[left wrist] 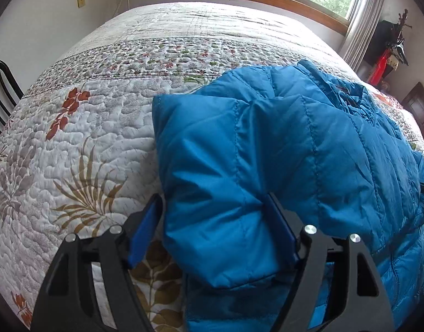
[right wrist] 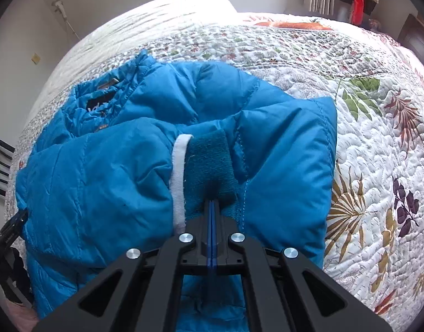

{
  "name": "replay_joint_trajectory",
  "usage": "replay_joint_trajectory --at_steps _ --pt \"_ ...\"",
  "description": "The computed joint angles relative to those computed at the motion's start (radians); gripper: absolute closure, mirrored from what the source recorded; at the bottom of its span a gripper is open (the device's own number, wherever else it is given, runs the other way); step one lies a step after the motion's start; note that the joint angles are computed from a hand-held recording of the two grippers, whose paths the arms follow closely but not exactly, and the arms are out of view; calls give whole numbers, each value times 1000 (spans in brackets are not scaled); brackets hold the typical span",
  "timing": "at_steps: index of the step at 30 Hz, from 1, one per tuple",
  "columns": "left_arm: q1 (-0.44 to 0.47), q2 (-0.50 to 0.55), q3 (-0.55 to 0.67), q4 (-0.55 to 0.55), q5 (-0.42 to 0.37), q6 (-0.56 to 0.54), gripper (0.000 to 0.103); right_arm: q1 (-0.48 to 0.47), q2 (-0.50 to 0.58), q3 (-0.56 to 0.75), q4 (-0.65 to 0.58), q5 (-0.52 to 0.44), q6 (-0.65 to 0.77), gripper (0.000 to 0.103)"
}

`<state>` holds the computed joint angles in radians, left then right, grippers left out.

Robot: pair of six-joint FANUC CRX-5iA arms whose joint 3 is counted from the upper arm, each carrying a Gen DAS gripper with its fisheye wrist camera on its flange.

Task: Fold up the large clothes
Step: 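Grasp the jacket hem with both tools at the reflective bands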

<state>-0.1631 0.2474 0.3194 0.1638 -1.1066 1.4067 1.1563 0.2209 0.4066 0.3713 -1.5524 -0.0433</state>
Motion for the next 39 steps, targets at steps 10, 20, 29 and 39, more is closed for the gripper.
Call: replay_joint_trajectory --at_steps 10,20,29,39 --pt "63 -247 -217 72 4 -134 12 264 -131 -127 198 -13 -133 41" --pt "285 -535 -529 209 -187 -326 12 595 -161 -206 253 -103 -387 22" --pt "423 -706 -700 306 -296 -426 12 703 -127 -226 248 -91 -554 22" --pt "429 -732 -764 367 -351 -444 12 729 -131 -277 262 -31 -654 22"
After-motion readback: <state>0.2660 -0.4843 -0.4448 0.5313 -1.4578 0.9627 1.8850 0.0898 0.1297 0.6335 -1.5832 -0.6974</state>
